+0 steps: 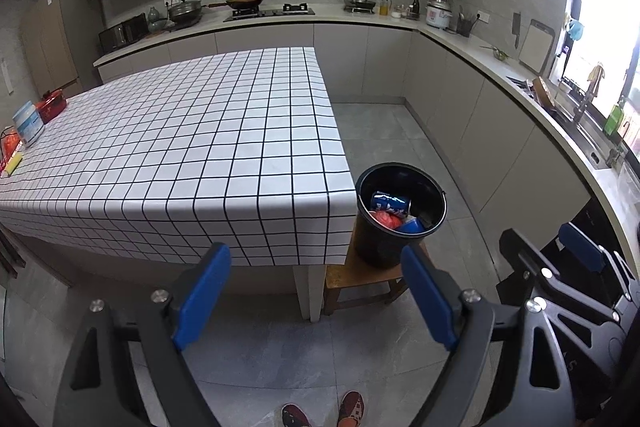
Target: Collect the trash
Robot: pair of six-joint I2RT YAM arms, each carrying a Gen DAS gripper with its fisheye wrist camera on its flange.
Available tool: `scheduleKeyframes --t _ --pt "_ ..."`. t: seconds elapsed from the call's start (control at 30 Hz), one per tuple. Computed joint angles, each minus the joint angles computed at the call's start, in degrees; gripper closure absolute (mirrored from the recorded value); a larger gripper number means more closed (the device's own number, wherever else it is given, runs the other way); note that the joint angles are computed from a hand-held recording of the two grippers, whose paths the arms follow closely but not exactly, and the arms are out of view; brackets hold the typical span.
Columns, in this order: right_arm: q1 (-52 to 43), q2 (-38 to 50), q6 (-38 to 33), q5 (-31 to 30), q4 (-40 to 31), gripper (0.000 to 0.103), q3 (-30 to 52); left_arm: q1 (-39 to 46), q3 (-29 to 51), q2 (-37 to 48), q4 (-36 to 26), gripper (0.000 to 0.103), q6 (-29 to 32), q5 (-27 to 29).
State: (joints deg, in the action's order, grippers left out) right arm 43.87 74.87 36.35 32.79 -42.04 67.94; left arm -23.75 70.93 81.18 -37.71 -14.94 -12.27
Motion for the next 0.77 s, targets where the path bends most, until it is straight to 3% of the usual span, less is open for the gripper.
scheduleKeyframes --t 0.5,0.77 --pt "0.2 0.5 1.3 0.8 -1.1 0.017 0.4 -0.5 1.6 1.5 0.3 0.014 0.4 1.3" --pt "-0.1 1.3 2.2 1.1 -1.2 0.017 0.7 0.5 -0.9 0.1 4.9 0.014 2.5 3.4"
